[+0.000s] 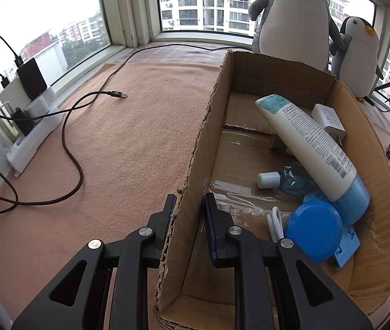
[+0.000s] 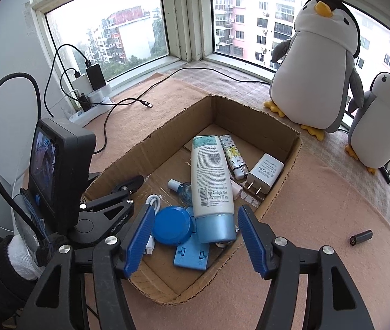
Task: Organize rigid objects
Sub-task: 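Move the right gripper to the black cylinder and grasp it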
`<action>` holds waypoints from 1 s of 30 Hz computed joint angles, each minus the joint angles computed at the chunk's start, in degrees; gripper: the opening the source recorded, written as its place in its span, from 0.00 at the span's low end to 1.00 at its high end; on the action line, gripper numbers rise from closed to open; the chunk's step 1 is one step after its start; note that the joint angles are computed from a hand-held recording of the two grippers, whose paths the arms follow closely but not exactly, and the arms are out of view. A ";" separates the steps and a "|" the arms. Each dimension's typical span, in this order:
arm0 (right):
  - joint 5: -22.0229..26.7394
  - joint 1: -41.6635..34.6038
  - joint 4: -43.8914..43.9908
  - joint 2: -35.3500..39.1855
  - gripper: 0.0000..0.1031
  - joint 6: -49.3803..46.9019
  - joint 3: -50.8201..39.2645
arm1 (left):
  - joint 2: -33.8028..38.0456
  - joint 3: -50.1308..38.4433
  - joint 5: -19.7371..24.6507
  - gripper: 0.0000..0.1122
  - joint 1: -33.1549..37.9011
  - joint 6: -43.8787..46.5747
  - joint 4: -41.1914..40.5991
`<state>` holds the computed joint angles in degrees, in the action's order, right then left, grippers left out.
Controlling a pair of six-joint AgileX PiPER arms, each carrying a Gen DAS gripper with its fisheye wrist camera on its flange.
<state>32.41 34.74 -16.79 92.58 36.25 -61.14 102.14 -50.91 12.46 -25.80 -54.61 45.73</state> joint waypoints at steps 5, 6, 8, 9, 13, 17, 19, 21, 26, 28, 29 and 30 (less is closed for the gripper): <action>0.19 -2.46 -0.93 -1.36 0.57 1.23 2.19 | 0.04 -0.05 0.00 0.15 -0.01 0.10 -0.10; 0.18 -3.07 -1.01 -1.61 0.58 1.51 2.66 | 0.04 -0.05 0.00 0.15 -0.01 0.10 -0.10; 0.05 -4.25 -1.45 -2.21 0.58 2.36 3.75 | 0.02 -0.01 -0.05 0.15 0.01 0.14 -0.14; 0.07 -4.74 -2.24 -2.43 0.58 3.33 4.28 | 0.00 0.00 -0.03 0.15 0.00 0.10 -0.12; -0.73 -8.06 -2.17 -3.69 0.58 4.41 7.00 | 0.00 0.00 -0.03 0.15 -0.01 -0.03 0.02; -1.37 -12.21 -1.53 -4.85 0.58 4.63 9.61 | 0.01 0.00 -0.01 0.15 -0.02 -0.04 0.03; -1.90 -14.45 -0.61 -5.42 0.58 4.01 10.96 | 0.01 0.00 -0.01 0.15 -0.02 -0.04 0.03; -2.71 -17.10 1.35 -6.06 0.58 2.40 12.41 | 0.02 -0.02 -0.01 0.15 -0.03 -0.06 0.03; -3.94 -22.94 4.06 -6.78 0.58 -0.38 14.93 | 0.03 -0.02 -0.04 0.15 -0.02 0.03 -0.10; -4.41 -25.51 5.82 -6.80 0.58 -2.27 15.70 | 0.05 -0.03 -0.08 0.15 -0.03 0.00 -0.12; -4.74 -26.94 7.27 -6.78 0.58 -3.61 16.00 | 0.09 -0.06 -0.07 0.15 -0.05 -0.15 0.00; -5.00 -28.40 8.78 -6.67 0.58 -5.04 16.13 | 0.09 -0.05 -0.08 0.15 -0.05 -0.19 0.07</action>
